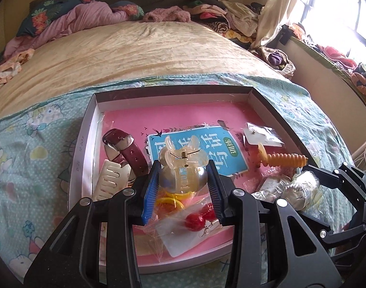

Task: Organize jewelry
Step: 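Carry the pearl clip and bagged accessory into the box and open both tools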

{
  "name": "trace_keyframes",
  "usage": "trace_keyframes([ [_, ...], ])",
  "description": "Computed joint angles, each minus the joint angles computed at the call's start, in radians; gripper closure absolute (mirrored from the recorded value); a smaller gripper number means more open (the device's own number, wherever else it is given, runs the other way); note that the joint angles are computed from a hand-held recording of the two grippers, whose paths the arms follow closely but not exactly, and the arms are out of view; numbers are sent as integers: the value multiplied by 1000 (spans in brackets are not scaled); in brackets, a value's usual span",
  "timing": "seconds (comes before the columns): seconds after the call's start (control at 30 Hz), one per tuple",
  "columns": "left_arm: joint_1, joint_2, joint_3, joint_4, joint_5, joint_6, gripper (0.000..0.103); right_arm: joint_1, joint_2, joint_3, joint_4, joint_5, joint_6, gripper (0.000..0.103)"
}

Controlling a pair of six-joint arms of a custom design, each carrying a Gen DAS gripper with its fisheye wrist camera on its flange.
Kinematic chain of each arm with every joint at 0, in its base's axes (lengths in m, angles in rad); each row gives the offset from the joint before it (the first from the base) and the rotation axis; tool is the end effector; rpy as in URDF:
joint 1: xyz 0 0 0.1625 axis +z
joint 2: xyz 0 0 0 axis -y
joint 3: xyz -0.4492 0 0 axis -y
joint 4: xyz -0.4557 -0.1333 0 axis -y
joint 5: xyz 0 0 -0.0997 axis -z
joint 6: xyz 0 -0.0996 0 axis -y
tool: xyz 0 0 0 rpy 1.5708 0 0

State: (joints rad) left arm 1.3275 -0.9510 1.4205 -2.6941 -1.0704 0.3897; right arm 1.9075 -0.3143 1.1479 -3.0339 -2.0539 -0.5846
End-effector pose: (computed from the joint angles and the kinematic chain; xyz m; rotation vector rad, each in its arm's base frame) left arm -0.0169 -0.8197 0.3132 0.5699 2.4332 -0.7954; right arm 0.3683 -0.7887 -0.0486 0.9307 -2.3259 0.7307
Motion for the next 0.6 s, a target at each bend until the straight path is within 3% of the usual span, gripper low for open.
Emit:
trace_keyframes([
  [0.6, 11, 17, -21, 27, 3, -17, 73, -14, 46, -70, 0, -37, 33, 41],
])
